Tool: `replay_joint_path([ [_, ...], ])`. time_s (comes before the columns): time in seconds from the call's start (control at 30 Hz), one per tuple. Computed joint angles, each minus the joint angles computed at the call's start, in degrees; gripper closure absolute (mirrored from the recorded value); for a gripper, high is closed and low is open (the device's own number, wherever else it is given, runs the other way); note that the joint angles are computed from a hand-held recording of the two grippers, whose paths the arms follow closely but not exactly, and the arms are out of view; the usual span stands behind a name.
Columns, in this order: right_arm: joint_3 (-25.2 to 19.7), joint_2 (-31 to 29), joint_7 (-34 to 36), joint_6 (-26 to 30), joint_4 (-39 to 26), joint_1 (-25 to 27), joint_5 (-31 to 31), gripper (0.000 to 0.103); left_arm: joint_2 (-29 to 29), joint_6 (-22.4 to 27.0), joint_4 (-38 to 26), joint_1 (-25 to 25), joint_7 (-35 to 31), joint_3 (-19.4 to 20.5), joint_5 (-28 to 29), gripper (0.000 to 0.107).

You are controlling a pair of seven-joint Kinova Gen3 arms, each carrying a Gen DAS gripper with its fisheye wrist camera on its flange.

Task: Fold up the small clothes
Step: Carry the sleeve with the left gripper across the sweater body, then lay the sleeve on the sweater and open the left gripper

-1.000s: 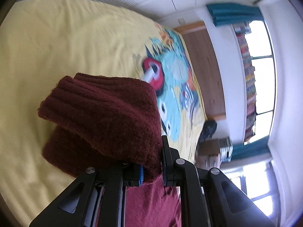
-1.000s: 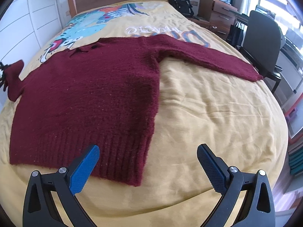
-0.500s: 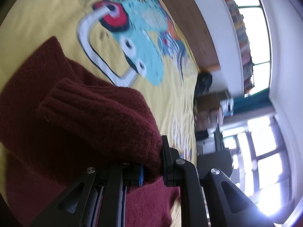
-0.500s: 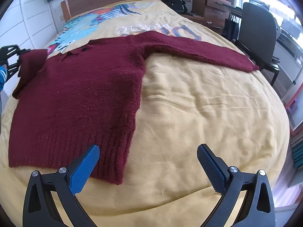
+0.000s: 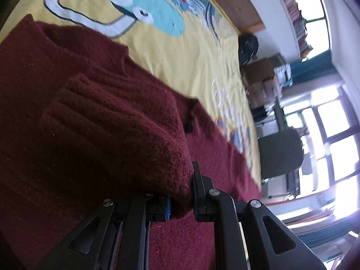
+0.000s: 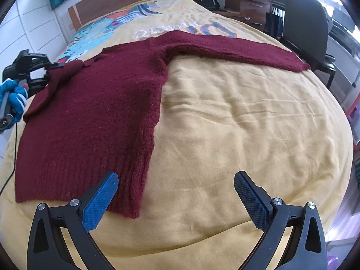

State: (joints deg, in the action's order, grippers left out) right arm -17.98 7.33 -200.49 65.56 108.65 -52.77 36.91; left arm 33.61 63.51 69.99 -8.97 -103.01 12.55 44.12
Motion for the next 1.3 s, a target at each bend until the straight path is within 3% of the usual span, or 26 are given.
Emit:
replay_joint_path([
  [0.13,0.0,-0.3,-0.1,-0.6,0.4,0.2,-0.1,0.000,-1.1,-0.8,0.3,4.4,2.2,-1.7,-6.1,0.096],
  [0.43,-0.2,-0.4,-0.5,-1.1,0.8,0.3,0.0,0.000,-3.7,-5.3,2.4,9.6,4.7,-2.3,-12.8,0.096],
  [0.57,-0.1,-0.6,-1.0,-1.6,1.2,0.4,0.1,0.000,-3.5,-5.4,1.2,13.7,6.4,-3.2,-18.7,0.096],
  [0.97,-0.6,-1.5,-2.8,-3.3,2.7,0.8,0.7,0.000,-6.1,-5.9,6.3,6.4,4.9,-2.0,-10.4,0.069],
  [1.1,-0.9,-1.9,-3.5,-3.8,3.2,0.9,1.1,0.000,-6.9,-7.4,5.8,7.4,9.0,-3.5,-11.4,0.065],
  [1.3,-1.4,-2.7,-4.8,-4.6,4.3,1.1,1.5,0.000,-7.4,-8.9,4.1,11.1,14.2,-4.5,-17.9,0.065],
])
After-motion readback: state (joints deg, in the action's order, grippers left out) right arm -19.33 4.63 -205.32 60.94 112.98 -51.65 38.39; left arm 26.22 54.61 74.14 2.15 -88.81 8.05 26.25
